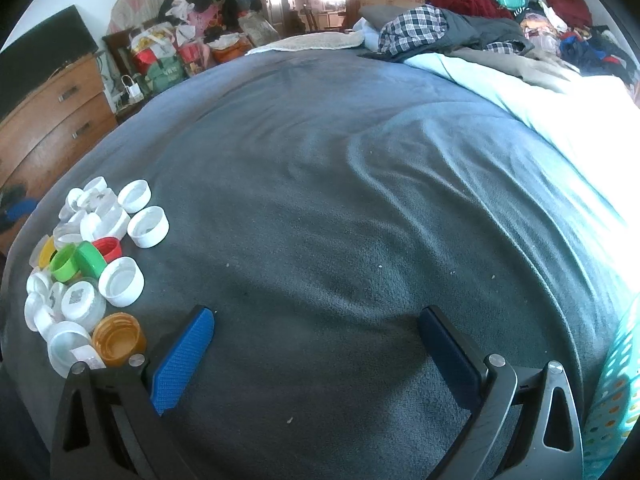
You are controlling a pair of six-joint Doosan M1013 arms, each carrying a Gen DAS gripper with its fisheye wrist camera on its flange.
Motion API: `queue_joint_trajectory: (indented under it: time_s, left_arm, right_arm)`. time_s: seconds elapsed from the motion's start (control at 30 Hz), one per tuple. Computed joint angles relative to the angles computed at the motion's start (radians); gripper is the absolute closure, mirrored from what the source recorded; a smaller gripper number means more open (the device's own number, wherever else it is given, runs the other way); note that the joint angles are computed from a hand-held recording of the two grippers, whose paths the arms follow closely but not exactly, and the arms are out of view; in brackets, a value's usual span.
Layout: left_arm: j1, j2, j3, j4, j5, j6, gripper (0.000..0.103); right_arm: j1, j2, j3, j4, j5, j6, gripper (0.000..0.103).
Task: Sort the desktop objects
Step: 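Set the left tool down and spread the caps apart with the left hand, then grasp a large clear lid with left while right grasps a white cap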
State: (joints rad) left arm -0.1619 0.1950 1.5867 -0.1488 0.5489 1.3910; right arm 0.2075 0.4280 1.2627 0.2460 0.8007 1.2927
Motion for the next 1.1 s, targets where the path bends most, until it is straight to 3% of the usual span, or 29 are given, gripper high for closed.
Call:
queue_joint_trajectory:
  time_s: [0.2,0.33,0.6,0.67,0.8,1.0,1.1]
  left_arm:
    - [-0.044,-0.007,0.003,0.094,0.042,-0.022,0.025]
    - [-0.064,0.024,-0.038,0.136,0.092,0.009,0.025]
    - [-0.066,0.058,-0.079,0.157,0.126,0.050,0.026]
    - [-0.069,0.066,-0.090,0.159,0.140,0.060,0.033]
    - [-0.067,0.068,-0.096,0.155,0.150,0.055,0.069]
    - [-0.075,0.045,-0.075,0.155,0.125,-0.018,0.069]
    - [-0.082,0.031,-0.067,0.173,0.113,-0.065,0.069]
  right_arm:
    - [0.000,0.001,-0.002,0.000,0.001,0.001,0.000]
    - [0.000,0.002,-0.003,0.000,0.002,0.001,0.000]
    - [-0.001,0.001,-0.002,0.002,0.002,0.000,0.000]
    - [0.000,0.001,-0.003,-0.001,0.002,0.001,0.000]
    - [-0.002,0.002,-0.003,0.003,0.001,-0.002,0.000]
    - [0.001,0.015,-0.026,-0.017,0.031,0.016,0.000]
    - [-0.019,0.023,-0.058,0.049,0.122,-0.039,0.000]
